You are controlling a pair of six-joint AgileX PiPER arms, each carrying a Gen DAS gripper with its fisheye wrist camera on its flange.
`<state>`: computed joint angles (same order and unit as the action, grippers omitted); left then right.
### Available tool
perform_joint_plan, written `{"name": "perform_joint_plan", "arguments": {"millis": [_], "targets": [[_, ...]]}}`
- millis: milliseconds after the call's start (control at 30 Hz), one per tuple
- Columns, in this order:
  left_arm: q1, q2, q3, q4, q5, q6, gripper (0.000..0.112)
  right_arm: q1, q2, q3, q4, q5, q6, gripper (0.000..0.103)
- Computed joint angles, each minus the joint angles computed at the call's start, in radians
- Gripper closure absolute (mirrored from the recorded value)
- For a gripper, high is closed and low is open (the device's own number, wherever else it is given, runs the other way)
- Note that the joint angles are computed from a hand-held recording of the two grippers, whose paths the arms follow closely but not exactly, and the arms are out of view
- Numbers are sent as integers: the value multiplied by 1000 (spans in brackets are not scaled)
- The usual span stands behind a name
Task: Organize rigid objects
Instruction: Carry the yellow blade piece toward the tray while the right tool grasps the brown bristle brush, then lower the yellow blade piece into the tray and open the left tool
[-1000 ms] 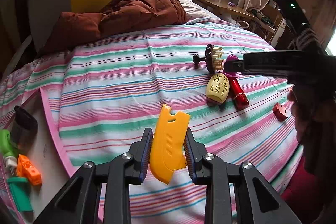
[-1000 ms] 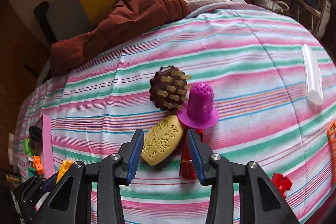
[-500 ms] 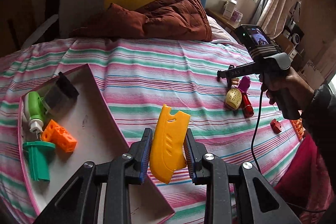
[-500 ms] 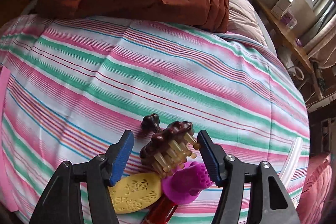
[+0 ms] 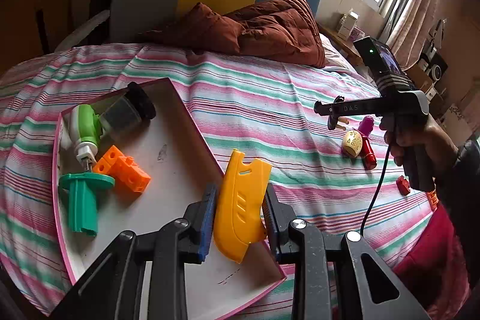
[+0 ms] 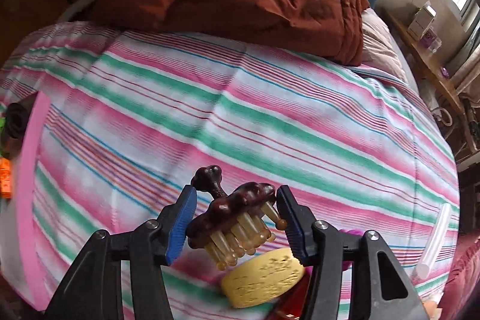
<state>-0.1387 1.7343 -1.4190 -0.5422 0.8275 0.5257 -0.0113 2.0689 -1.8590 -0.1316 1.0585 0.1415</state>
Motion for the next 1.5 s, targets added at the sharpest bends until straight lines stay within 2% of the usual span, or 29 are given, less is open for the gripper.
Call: {"name": "perform_joint_plan", "arguments": {"millis": [167,233,300,400,633,1133,1333,1500], "targets": [[59,-39,59,-14,-7,24,82,90,-113,204,82,-118,14,47],[91,-57,87,-13,-12,30,82,141,-150,293,49,-165,59,47],[120,-75,114,-5,-22,32,82,189,-185,378,-52,-234,132,47],[154,-112,165,35,-67,17,82,211,-206,421,-106,-267,181,47],[203,-165,239,126,-128,-36,82,185,-258,522,-83,-383,202,47],[161,-193,281,187,-139,-85,82,205,-258,525,-129,-383,233,47],[181,-158,254,131,-86,-57,82,206,-256,522,-132,-379,231,47],[194,-93,177,63,-7,-53,82,210,-253,517,-141,-374,233,47]]}}
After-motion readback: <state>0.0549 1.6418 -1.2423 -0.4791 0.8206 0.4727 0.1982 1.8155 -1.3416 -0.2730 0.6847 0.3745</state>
